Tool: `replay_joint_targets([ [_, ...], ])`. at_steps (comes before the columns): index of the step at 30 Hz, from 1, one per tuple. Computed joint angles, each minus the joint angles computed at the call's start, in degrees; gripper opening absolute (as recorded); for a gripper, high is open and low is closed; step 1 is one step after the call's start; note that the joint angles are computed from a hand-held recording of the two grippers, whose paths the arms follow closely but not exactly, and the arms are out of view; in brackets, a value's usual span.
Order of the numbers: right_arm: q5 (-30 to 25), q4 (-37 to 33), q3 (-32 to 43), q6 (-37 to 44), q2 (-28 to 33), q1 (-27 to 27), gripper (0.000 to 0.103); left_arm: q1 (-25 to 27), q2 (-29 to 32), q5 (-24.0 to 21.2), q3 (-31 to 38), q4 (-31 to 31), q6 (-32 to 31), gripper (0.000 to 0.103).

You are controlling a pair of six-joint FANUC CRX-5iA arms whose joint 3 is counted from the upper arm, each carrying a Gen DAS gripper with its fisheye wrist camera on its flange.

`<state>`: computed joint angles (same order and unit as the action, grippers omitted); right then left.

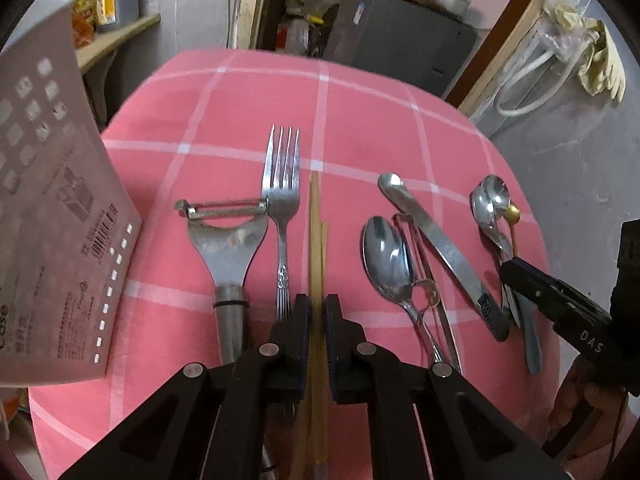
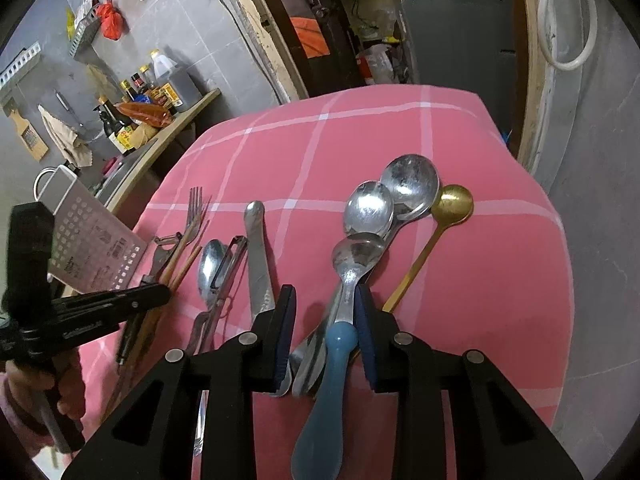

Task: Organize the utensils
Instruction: 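Lower the left tool onto the wooden chopsticks while the right tool reaches the blue-handled spoon, then close the left tool on the chopsticks while the right tool grips the blue-handled spoon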

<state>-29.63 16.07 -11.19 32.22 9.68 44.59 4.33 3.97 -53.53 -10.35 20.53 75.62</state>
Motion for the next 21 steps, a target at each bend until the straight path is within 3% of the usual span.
replay_joint_targets([
  [8,-6.98,-21.01,9.80,18.53,3.46,-4.15,0.027,0.15,6.52,-10.84,8.30,-0.08,-2.49,0.013],
  [10,-8.43,-19.76,10.94,17.97,4.47,-3.83,0.025,0.03,8.37,-13.43,10.67,-0.10,-1.78,0.013],
  [14,-11.23,-15.42,11.98,14.77,5.42,-2.55,0.009,-0.77,10.68,-16.28,14.33,-1.90,-1.35,0.012],
  [21,-10.86,-21.17,10.45,17.32,2.94,-3.43,0.002,-0.16,14.15,-21.45,16.74,2.03,0.52,0.012],
])
